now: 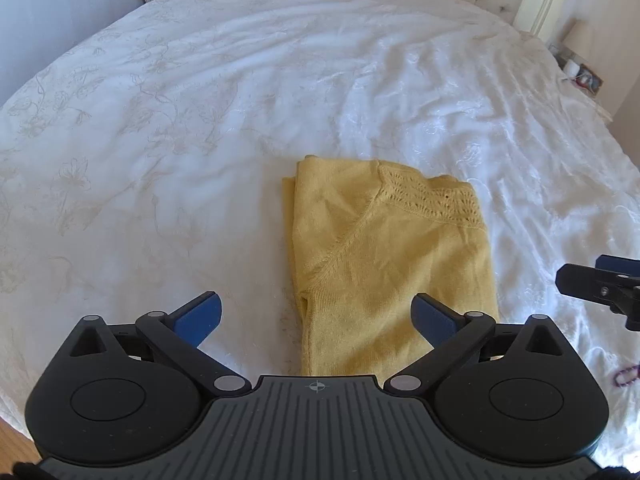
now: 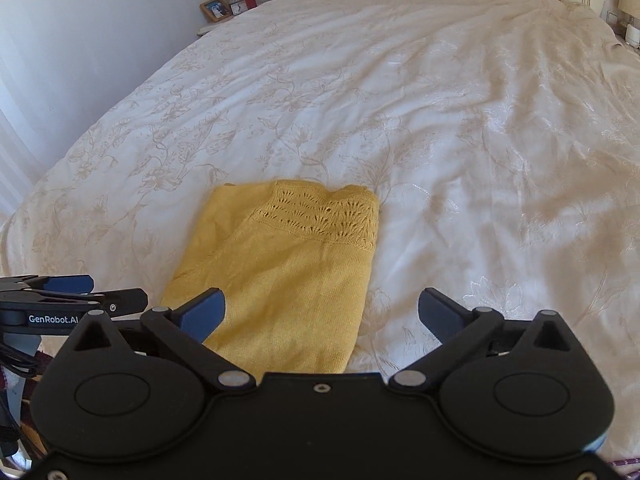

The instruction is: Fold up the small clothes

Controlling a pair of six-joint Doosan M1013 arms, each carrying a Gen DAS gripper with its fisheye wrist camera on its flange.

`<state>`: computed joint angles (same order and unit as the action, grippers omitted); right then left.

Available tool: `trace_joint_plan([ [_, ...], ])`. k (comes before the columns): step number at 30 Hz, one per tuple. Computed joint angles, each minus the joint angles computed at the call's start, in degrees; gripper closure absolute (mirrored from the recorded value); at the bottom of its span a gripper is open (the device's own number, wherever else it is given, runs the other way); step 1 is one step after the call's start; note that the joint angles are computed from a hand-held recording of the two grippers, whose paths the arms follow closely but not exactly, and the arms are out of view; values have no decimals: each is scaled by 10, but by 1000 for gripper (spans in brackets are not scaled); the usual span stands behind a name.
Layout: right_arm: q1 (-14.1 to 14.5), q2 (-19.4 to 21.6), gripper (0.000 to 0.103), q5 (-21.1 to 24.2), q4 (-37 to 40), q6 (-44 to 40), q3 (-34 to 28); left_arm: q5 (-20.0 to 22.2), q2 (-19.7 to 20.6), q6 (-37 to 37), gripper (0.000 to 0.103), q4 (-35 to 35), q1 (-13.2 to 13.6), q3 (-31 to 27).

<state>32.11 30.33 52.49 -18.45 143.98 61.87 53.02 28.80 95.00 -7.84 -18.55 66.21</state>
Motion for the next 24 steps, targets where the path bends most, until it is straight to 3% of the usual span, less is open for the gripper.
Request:
trace_joint_plan([
  [5,8,-11,1,9,-40,37,6,-1,-14,-4,0,27,-13,4],
  [10,14,-21,1,15,-70,45,10,2,-26,-56,1,101,-34,10],
  [15,18,-24,1,15,-83,40,6,-8,-35,-93,2,120,-40,15],
  [20,27,-9,1,76,-105,46,-24,19,-31,-133,2,180,-52,1],
  [24,29,-5,1,89,-99,33,-31,41,-28,-142,2,209,-59,-8],
])
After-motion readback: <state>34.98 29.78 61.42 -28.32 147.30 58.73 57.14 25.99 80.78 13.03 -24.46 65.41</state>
